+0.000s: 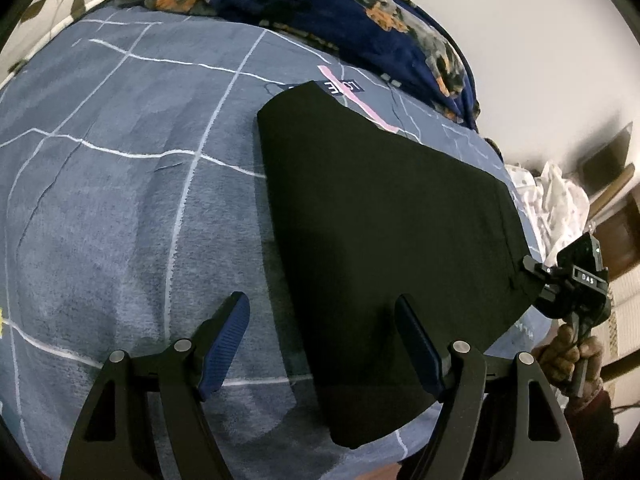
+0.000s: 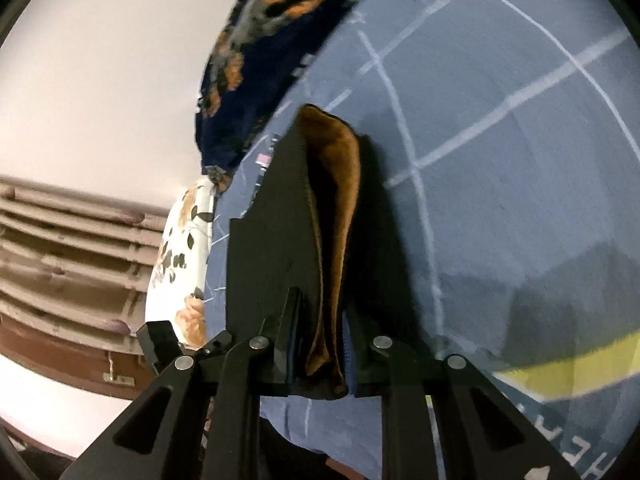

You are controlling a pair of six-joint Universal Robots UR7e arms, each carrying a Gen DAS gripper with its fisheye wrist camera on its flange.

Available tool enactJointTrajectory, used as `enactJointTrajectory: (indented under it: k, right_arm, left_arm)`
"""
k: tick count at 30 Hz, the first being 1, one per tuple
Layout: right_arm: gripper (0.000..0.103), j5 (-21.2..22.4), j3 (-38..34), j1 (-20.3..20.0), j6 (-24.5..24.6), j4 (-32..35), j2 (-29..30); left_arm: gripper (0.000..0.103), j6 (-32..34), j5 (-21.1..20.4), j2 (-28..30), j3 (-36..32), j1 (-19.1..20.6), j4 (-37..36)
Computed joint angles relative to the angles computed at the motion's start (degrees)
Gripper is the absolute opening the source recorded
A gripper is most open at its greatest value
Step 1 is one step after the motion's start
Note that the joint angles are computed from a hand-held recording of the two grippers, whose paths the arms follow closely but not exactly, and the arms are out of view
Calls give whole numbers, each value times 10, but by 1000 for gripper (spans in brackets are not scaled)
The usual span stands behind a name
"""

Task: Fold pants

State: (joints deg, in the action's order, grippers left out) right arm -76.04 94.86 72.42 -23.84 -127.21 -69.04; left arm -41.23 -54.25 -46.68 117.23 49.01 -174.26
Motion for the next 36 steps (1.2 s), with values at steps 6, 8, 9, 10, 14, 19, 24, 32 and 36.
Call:
enactJointTrajectory:
  k: [6,8,9,10,14,19,24,32,36]
  right_arm:
    - [17,7,-15,-26,24,22,17]
    - [22,13,-14,-26,23,25,15]
    - [25,10,-13,-25,22,22,13]
    - [27,2,-12,-20,19,16,10]
    - [45,-25,-15,-6,7,-5,1]
    - [59,-47,-43,2,-2,1,12]
    - [58,-71,-71,10,-24,41,40]
    - [57,-94,-88,30,-70,79,64]
    - [53,-55,-113,17,-87,132,76]
  left_arm:
    - [75,1,-1,-1,3,0,-5]
    - [76,3,0,0,2,0,-3]
    - [76,3,0,-1,3,0,-2]
    - [76,3,-1,-2,3,0,-2]
    - [76,6,0,0,4,-2,-9]
    - [76,28,-8,0,4,3,-20]
    - [76,76,-40,-1,4,19,-51]
    - [76,146,-171,8,-24,75,-91]
    - [76,176,-238,21,-54,99,-84]
